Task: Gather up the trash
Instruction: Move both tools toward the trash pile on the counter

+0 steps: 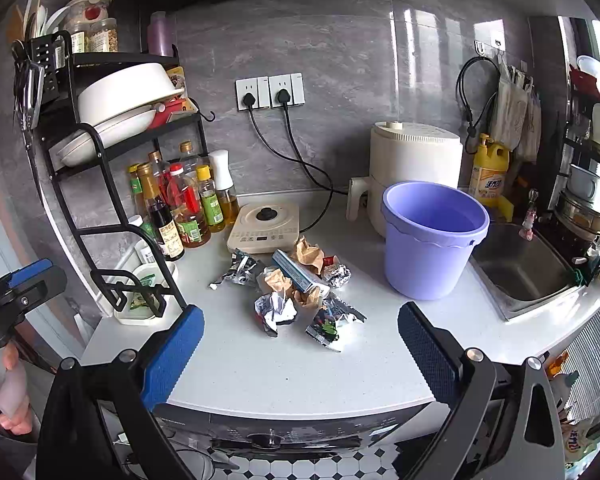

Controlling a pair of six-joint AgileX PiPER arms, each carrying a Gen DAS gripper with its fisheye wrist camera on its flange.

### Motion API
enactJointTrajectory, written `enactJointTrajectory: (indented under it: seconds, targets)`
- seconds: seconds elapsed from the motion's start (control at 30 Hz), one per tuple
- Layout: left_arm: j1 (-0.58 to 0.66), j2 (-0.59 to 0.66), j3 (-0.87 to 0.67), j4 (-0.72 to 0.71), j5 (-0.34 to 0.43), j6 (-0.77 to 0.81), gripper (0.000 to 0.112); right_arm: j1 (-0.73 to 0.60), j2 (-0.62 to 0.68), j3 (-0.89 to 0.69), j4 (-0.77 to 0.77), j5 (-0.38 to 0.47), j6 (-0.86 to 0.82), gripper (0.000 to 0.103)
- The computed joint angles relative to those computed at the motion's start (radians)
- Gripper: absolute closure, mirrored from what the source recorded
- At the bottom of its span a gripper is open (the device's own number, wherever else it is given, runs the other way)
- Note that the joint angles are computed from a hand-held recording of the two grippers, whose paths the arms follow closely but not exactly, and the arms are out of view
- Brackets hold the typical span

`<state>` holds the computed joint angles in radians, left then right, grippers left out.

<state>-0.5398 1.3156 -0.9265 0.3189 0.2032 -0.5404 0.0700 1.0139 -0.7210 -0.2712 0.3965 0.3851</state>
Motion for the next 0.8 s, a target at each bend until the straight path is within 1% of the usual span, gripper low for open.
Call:
enactJointTrajectory:
  seconds: [0.03,0.17,0.23,0.3,0.43,0.53,0.6,0.63,0.73,0.77,0.8]
  targets:
    - [0.0,0.0,0.001,0.009,-0.004,-0.01,0.015,-0.003,0.002,-0.001,0.004,-0.001,-0.005,0.008]
    - [0.005,0.004,-0.003,-0.059,-0.017,0.065,0.016,-0.025,0.007,-0.006,0.05,-0.009,-0.056,0.008]
    - [0.01,0.008,-0.007,-0.144,-0.017,0.154,0.016,-0.036,0.011,-0.007,0.074,-0.014,-0.083,0.008]
    - [0.005,0.01,-0.009,-0.109,-0.014,0.121,0.016,-0.038,0.012,-0.01,0.085,-0.011,-0.094,0.008]
    - [0.006,0.007,-0.004,-0.112,-0.016,0.118,0.016,-0.04,0.021,-0.012,0.097,-0.017,-0.104,0.008]
    - [-0.01,0.013,-0.003,0.022,0.002,-0.023,0.016,-0.039,0.019,0.002,0.104,-0.039,-0.111,0.008]
    - [-0.007,0.021,-0.013,0.012,0.024,-0.013,0.016,-0.056,0.019,0.01,0.184,-0.057,-0.194,0.008]
    - [-0.007,0.02,-0.015,0.032,0.033,-0.033,0.016,-0.062,0.019,0.016,0.207,-0.071,-0.216,0.008]
    - [-0.012,-0.001,0.001,0.139,0.039,-0.145,0.016,-0.05,0.026,0.022,0.134,-0.091,-0.144,0.008]
    - [-0.009,-0.007,0.007,0.128,0.038,-0.138,0.016,-0.045,0.028,0.02,0.121,-0.089,-0.132,0.008]
    - [0.003,-0.015,0.014,0.078,0.032,-0.091,0.016,-0.038,0.029,0.019,0.106,-0.086,-0.115,0.008]
